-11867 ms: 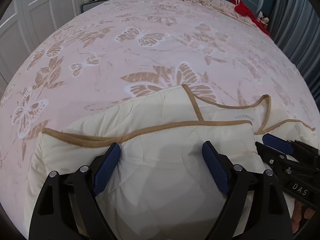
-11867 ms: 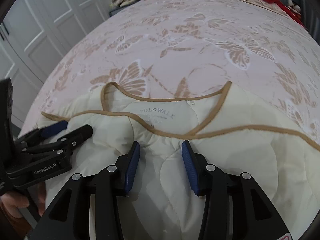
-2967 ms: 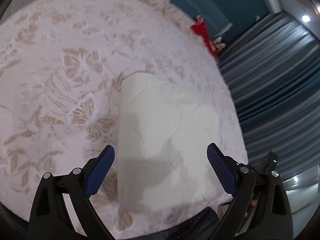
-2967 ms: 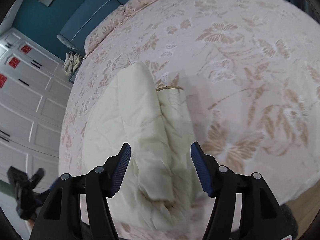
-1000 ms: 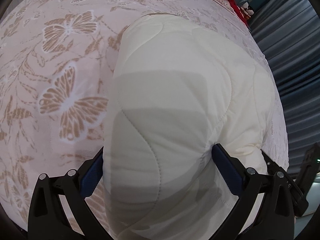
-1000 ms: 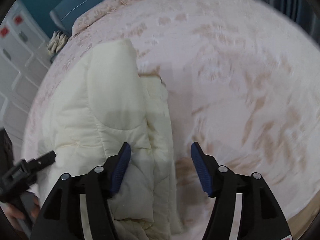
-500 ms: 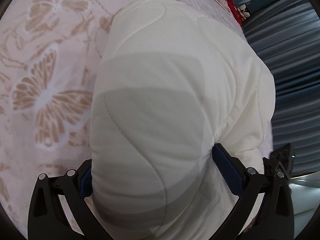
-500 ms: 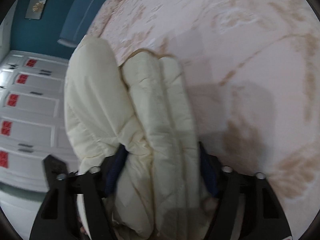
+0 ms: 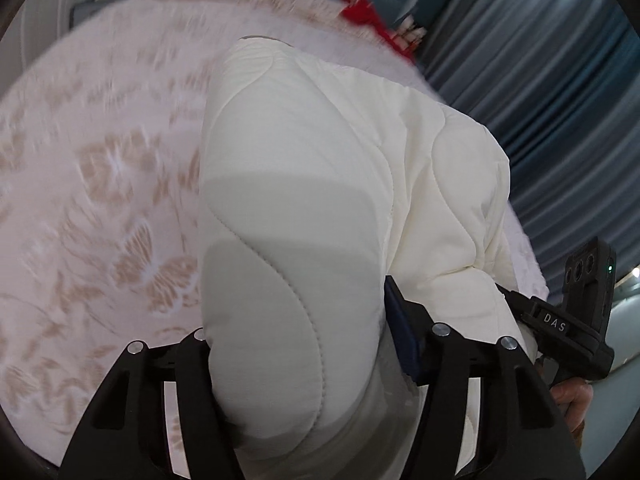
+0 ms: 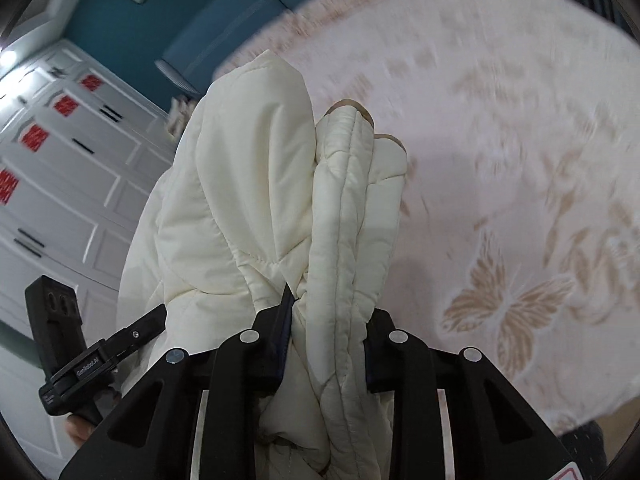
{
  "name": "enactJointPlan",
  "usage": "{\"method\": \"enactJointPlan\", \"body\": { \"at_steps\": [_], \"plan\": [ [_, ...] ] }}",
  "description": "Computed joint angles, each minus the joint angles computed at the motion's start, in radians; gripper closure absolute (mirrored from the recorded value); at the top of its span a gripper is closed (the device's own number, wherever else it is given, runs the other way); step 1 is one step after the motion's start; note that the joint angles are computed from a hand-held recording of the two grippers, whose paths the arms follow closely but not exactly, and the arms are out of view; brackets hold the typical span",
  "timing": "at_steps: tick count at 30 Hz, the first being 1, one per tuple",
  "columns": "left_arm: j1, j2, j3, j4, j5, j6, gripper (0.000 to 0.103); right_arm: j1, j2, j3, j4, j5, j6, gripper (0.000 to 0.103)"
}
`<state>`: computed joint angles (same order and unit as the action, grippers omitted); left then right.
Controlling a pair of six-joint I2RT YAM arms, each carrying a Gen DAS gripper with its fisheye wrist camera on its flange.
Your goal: Fold large clothes
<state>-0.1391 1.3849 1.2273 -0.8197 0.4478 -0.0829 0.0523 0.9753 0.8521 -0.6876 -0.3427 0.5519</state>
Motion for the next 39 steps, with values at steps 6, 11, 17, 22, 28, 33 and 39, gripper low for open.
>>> {"method": "enactJointPlan", "body": {
  "at_steps": [6, 11, 17, 22, 28, 33, 39],
  "plan": [
    [0.050, -0.158, 0.135, -0.081, 0.047, 0.036, 0.045, 0.209, -0.104, 0.221, -0.120, 0.239, 0.067, 0.077],
    [0.140, -0.218, 0.262, -0.145, 0.117, 0.087, 0.045, 0.466, -0.100, 0.418, -0.194, 0.536, 0.096, 0.077],
    [0.279, -0.199, 0.425, -0.210, 0.216, 0.164, 0.045, 0.689, 0.042, 0.621, -0.204, 0.808, 0.077, 0.077],
    [0.411, -0.142, 0.511, -0.235, 0.299, 0.232, 0.045, 0.767, 0.176, 0.751, -0.192, 0.889, 0.058, 0.077],
    [0.509, -0.044, 0.569, -0.242, 0.340, 0.289, 0.045, 0.760, 0.335, 0.824, -0.126, 0.867, 0.024, 0.077],
    [0.537, 0.054, 0.563, -0.188, 0.340, 0.315, 0.045, 0.723, 0.459, 0.848, -0.069, 0.815, 0.012, 0.077],
    [0.511, 0.199, 0.506, -0.062, 0.312, 0.315, 0.045, 0.640, 0.601, 0.849, 0.004, 0.716, 0.017, 0.077]
  ]
}}
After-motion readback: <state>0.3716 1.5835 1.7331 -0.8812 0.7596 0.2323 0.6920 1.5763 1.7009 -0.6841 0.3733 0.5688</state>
